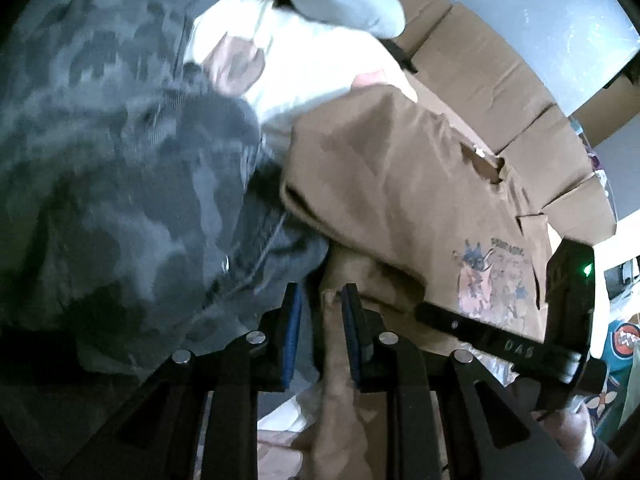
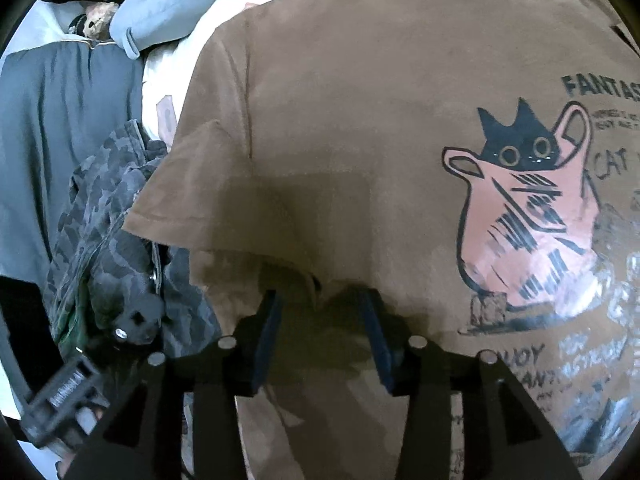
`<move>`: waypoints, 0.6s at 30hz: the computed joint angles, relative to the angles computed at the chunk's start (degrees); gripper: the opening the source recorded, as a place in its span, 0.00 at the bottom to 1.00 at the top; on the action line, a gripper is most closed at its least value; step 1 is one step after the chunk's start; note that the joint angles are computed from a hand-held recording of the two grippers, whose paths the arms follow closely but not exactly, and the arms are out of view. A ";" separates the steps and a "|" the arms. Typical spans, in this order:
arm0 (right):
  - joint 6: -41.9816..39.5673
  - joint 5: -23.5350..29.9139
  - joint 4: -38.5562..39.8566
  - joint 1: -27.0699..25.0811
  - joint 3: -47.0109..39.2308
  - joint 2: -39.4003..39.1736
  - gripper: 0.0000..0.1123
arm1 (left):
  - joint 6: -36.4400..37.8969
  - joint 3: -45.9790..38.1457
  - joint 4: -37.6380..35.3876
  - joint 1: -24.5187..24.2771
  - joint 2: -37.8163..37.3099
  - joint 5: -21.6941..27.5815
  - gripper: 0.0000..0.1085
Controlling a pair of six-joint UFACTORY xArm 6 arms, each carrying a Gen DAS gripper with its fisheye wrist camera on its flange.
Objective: Fold clothes
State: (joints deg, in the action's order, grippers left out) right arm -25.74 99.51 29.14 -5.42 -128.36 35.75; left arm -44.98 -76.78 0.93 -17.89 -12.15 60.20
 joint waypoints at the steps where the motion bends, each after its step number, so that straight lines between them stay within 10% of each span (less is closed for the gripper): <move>1: -0.11 -0.08 0.00 -0.15 0.09 -0.21 0.37 | 0.47 0.14 0.23 0.28 -0.78 0.95 0.28; 3: -0.25 0.10 0.08 -0.52 -0.44 -0.24 0.37 | 0.28 -3.05 2.41 0.57 1.27 3.02 0.50; 18: -0.36 7.53 0.49 -2.69 -19.00 7.61 0.38 | 4.61 -6.54 -3.12 6.11 7.46 0.97 0.50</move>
State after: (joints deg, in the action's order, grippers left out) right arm -26.10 107.04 29.63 -8.10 -147.36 43.36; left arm -40.36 -83.32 -2.19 -11.77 -4.69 61.18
